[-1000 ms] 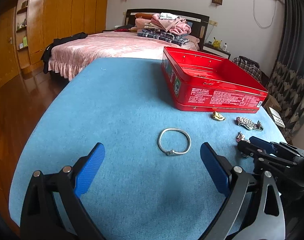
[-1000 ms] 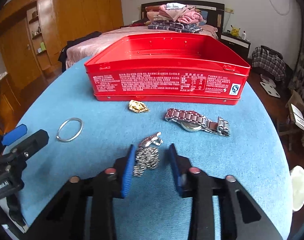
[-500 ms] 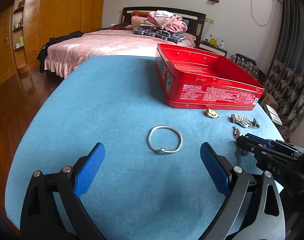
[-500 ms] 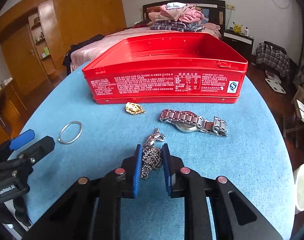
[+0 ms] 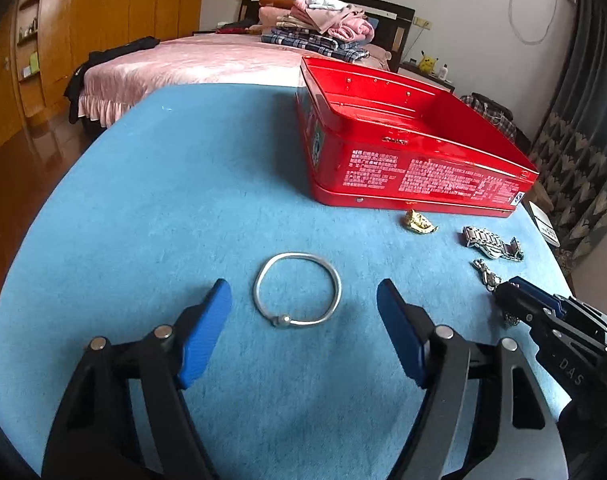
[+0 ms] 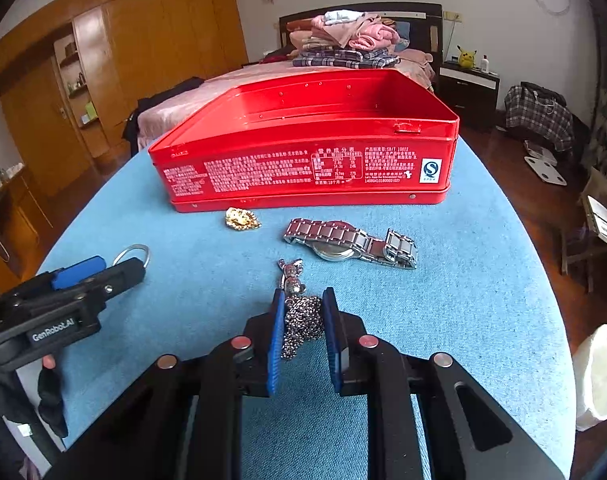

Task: Organize jewelry
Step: 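Grasp the silver bangle with the left tool while the right tool holds the chain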

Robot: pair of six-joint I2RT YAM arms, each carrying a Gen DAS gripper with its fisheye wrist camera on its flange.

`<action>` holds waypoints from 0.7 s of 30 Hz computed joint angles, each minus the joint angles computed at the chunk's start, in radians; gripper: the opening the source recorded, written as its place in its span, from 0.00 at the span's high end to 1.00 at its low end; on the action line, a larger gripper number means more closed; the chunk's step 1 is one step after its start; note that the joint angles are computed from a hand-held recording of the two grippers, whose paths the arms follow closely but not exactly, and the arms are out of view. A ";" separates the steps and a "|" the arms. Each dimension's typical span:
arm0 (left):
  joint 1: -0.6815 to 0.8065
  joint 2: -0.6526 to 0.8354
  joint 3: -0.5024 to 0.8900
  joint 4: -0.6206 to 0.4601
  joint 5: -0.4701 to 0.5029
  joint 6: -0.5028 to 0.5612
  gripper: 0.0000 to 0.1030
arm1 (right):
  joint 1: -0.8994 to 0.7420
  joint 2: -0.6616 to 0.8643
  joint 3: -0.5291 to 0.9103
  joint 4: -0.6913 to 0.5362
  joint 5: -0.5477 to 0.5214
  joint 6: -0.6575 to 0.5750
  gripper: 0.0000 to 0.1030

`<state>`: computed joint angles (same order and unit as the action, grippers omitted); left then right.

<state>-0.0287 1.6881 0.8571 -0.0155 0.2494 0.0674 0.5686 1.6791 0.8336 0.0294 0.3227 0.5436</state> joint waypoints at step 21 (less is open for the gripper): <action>-0.039 -0.067 -0.046 -0.004 0.022 0.009 0.42 | -0.020 -0.008 -0.025 0.030 -0.028 -0.005 0.81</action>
<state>-0.0674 1.6212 0.8110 -0.0196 0.2714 0.0768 0.5483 1.6708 0.8083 0.0590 0.2949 0.5385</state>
